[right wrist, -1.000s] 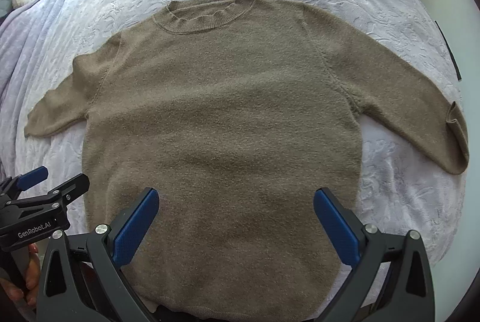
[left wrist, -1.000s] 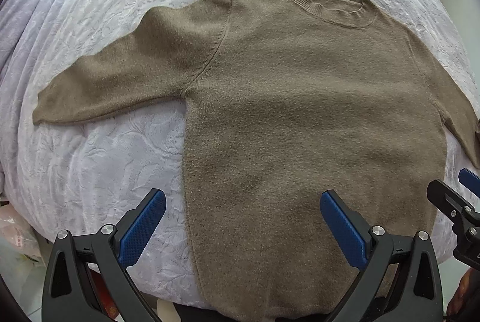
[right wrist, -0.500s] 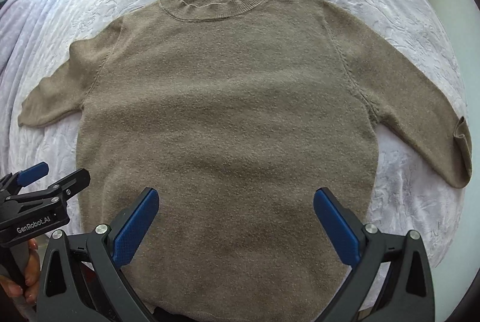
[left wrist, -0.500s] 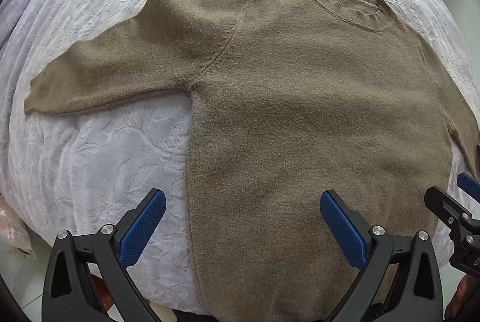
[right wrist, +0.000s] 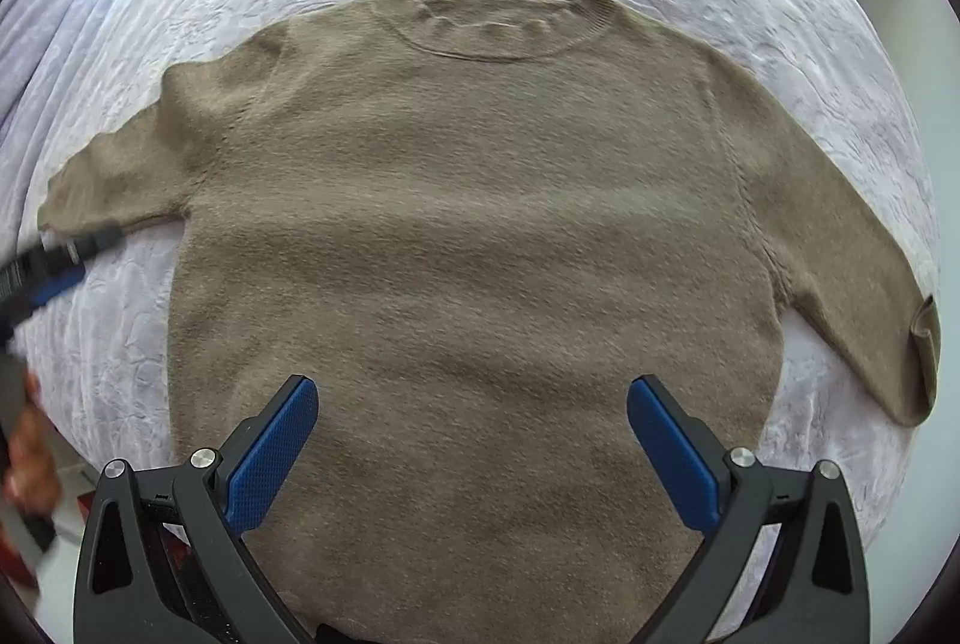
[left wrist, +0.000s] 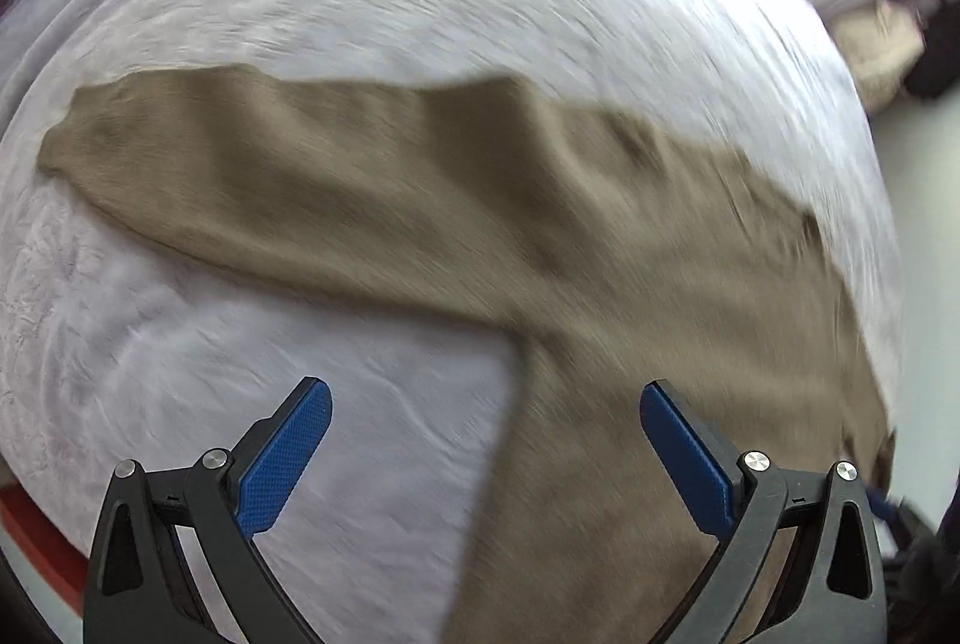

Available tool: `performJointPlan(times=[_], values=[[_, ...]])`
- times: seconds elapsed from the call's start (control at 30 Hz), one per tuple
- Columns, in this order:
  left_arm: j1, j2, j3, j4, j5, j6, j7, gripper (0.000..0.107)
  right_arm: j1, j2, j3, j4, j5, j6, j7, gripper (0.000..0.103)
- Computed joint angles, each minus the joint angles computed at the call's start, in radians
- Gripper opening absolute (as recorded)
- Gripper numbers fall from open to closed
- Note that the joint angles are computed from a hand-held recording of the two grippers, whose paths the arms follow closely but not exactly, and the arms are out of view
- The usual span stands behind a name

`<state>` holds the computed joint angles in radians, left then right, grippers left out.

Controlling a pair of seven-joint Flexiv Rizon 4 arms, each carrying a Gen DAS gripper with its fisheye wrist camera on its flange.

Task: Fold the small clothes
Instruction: 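Grasp the sleeve cuff nearest the left gripper and fold it across the body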

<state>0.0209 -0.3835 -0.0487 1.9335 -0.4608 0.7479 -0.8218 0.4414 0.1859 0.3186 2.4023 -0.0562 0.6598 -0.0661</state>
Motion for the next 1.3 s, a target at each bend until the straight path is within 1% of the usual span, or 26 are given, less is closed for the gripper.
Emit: performJointPlan(times=[0.03,0.07,0.13,0.17,0.2,0.23,0.3,0.37,0.47,0.53,0.6,0.63,0.67,0.7,0.73,0.77,0.8,0.83,0.87,0.9,1.0,1.07,1.13,1.2,1.27,1.3], values=[[0.012,-0.025,-0.001,-0.028,-0.021,0.003,-0.010,0.103,0.001,-0.010,-0.002,-0.006,-0.006,0.007,-0.004,0.103],[0.034,-0.071,-0.002,-0.070,-0.051,0.011,-0.018,0.103,0.002,-0.023,-0.004,-0.012,-0.012,0.017,-0.007,0.103],[0.079,-0.145,-0.013,-0.143,-0.102,-0.003,-0.033,0.103,0.005,-0.048,-0.007,-0.027,-0.022,0.039,-0.016,0.103],[0.091,-0.179,-0.010,-0.178,-0.126,-0.022,-0.034,0.103,0.007,-0.060,-0.009,-0.033,-0.024,0.046,-0.022,0.103],[0.132,-0.224,-0.036,-0.219,-0.147,-0.039,-0.053,0.103,0.009,-0.074,-0.011,-0.042,-0.025,0.053,-0.030,0.103],[0.144,-0.241,-0.035,-0.230,-0.170,-0.053,-0.055,0.103,0.011,-0.089,-0.013,-0.052,-0.028,0.058,-0.035,0.103],[0.176,-0.309,-0.044,-0.296,-0.199,-0.092,-0.093,0.103,0.016,-0.122,-0.017,-0.074,-0.027,0.070,-0.058,0.103],[0.198,-0.343,-0.057,-0.314,-0.231,-0.099,-0.118,0.103,0.021,-0.149,-0.020,-0.094,-0.027,0.074,-0.078,0.103],[0.218,-0.368,-0.083,-0.328,-0.272,-0.092,-0.113,0.103,0.026,-0.183,-0.023,-0.120,-0.026,0.083,-0.105,0.103],[0.223,-0.368,-0.101,-0.322,-0.297,-0.070,-0.084,0.103,0.028,-0.199,-0.024,-0.133,-0.025,0.086,-0.117,0.103],[0.231,-0.358,-0.130,-0.307,-0.342,-0.046,-0.033,0.103,0.030,-0.217,-0.027,-0.146,-0.027,0.089,-0.131,0.103],[0.226,-0.351,-0.134,-0.297,-0.357,-0.019,-0.012,0.103,0.030,-0.222,-0.028,-0.150,-0.028,0.088,-0.135,0.103],[0.203,-0.337,-0.125,-0.288,-0.353,0.024,-0.015,0.102,0.031,-0.229,-0.028,-0.155,-0.030,0.090,-0.139,0.103],[0.181,-0.333,-0.104,-0.288,-0.328,0.059,-0.033,0.093,0.032,-0.230,-0.028,-0.157,-0.030,0.091,-0.141,0.103],[0.159,-0.343,-0.075,-0.306,-0.281,0.065,-0.078,0.074,0.031,-0.234,-0.029,-0.158,-0.032,0.095,-0.144,0.103],[0.144,-0.357,-0.051,-0.332,-0.234,0.054,-0.126,0.061,0.032,-0.236,-0.029,-0.160,-0.032,0.098,-0.146,0.103],[0.134,-0.372,-0.032,-0.353,-0.192,0.044,-0.167,0.036,0.032,-0.237,-0.029,-0.161,-0.032,0.102,-0.147,0.103],[0.120,-0.380,-0.018,-0.359,-0.158,0.056,-0.204,0.022,0.033,-0.238,-0.028,-0.160,-0.033,0.109,-0.146,0.103],[0.124,-0.383,-0.020,-0.361,-0.145,0.066,-0.220,0.020,0.033,-0.238,-0.027,-0.159,-0.033,0.116,-0.147,0.103],[0.138,-0.379,-0.036,-0.347,-0.153,0.084,-0.218,0.015,0.034,-0.236,-0.026,-0.158,-0.034,0.119,-0.147,0.103],[0.154,-0.326,-0.072,-0.293,-0.158,0.166,-0.164,0.013,0.039,-0.226,-0.022,-0.149,-0.048,0.127,-0.140,0.103],[0.158,-0.281,-0.115,-0.248,-0.179,0.217,-0.086,0.013,0.040,-0.217,-0.020,-0.139,-0.056,0.129,-0.129,0.103],[0.167,-0.229,-0.159,-0.201,-0.218,0.235,0.004,0.013,0.038,-0.204,-0.019,-0.125,-0.053,0.135,-0.115,0.103],[0.169,-0.165,-0.201,-0.148,-0.278,0.226,0.116,0.013,0.033,-0.184,-0.017,-0.099,-0.049,0.153,-0.084,0.103],[0.162,-0.101,-0.246,-0.091,-0.358,0.194,0.229,0.013,0.029,-0.157,-0.013,-0.072,-0.047,0.163,-0.049,0.103],[0.153,-0.076,-0.260,-0.070,-0.388,0.172,0.269,0.013,0.027,-0.140,-0.010,-0.058,-0.049,0.161,-0.029,0.103]])
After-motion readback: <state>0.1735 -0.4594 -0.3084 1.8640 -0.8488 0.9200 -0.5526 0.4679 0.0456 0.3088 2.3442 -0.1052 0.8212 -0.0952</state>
